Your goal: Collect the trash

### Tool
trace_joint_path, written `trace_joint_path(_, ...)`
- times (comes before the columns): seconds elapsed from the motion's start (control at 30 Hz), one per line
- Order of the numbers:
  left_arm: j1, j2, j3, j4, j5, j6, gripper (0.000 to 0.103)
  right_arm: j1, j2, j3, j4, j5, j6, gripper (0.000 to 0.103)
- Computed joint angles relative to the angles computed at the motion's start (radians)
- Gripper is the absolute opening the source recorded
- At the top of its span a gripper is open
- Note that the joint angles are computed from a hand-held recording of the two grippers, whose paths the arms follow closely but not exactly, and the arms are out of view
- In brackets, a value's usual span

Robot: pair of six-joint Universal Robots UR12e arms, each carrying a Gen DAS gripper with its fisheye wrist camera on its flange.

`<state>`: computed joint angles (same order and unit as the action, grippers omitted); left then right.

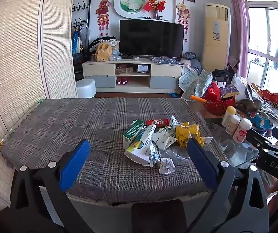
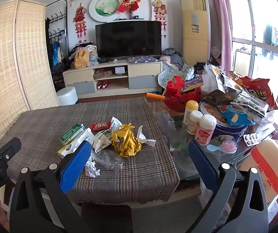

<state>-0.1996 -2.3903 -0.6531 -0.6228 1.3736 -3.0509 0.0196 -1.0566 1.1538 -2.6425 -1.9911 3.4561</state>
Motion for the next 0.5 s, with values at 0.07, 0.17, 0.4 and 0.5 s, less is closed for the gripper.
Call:
trace_joint_path(0.07,0.000,0.000,-0.001,0.005,-0.002,-0.002,0.095,0.000,-0.002,0.003,0.000,0.004,0.000,0.100)
trace_joint_path(0.17,0.001,0.001,-0.002,0.005,-0.003,-0.005,0.095,-0.001,-0.005,0.002,0.006,0.018,0.000,0.100)
trace_joint_path(0.4,0.002,0.006,-0.013,0.008,0.001,-0.002,0.095,0.003,-0.006,0.007,-0.007,0.015,0.006,0.100)
trace_joint_path(0.5,0.001,0.000,-0.002,0.001,0.004,-0.005,0.095,-0.002,-0.007,0.011,-0.012,0.015,0.003,0.100)
